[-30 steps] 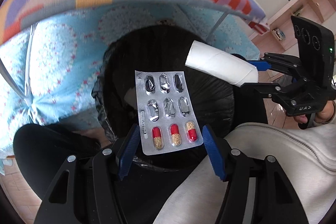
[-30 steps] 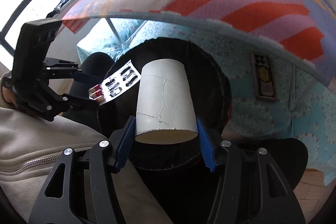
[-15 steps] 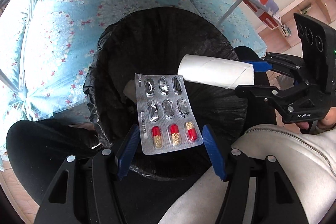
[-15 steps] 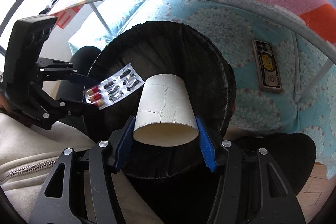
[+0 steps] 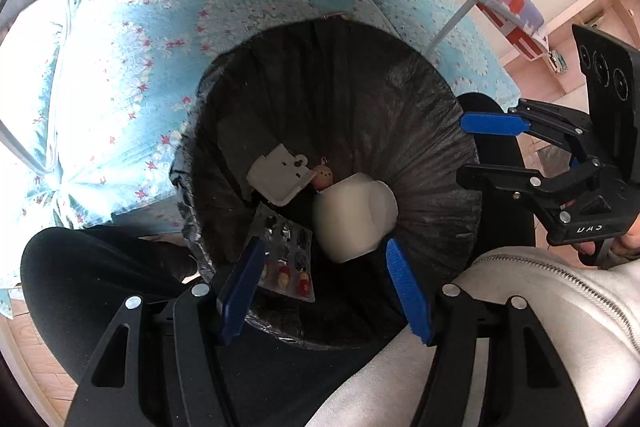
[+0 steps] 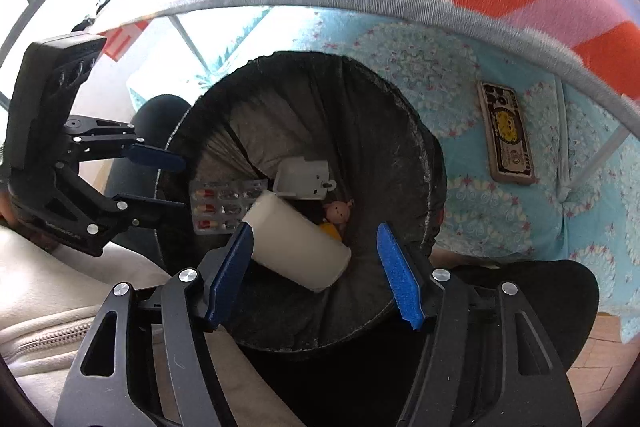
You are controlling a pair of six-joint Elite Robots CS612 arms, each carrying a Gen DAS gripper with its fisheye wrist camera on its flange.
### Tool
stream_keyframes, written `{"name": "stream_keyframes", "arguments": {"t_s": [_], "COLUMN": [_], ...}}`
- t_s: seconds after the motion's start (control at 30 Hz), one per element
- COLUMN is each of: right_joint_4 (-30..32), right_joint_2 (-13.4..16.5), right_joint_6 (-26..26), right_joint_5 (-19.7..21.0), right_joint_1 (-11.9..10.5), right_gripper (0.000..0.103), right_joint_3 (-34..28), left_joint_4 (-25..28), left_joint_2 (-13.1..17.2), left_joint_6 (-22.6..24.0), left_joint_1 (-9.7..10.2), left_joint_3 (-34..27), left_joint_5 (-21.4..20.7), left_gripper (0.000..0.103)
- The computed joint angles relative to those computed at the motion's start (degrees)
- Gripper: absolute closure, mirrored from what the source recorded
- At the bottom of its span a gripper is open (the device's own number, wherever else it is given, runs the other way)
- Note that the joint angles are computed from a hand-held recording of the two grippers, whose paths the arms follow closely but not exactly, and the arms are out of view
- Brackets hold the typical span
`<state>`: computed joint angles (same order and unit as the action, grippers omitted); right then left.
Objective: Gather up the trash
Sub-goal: 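Open both tools to drop the blister pack and cup into the bin, then lift both open tools back over the bed toward the cap and tissue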
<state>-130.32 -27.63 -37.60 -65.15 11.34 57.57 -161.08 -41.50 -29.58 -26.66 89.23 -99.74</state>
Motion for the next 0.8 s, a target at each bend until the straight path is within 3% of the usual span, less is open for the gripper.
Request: {"name": "stream_keyframes", "arguments": {"t_s": [0.8], "right_joint_4": [-9.14], "right_joint_2": [-3.76], "right_joint_6": [-1.14], "right_joint_5": [5.09], "right_joint_1": [-0.75], "right_gripper": [0.039], "right_joint_3": [3.63], "left_joint_4": [-9.42], "left_joint_2": [-5.26], "left_joint_6": [3.51], "left_joint_1": [-0.88], "left_joint_3": [3.1], "left_joint_5": [8.88], "left_gripper": [0.042]}}
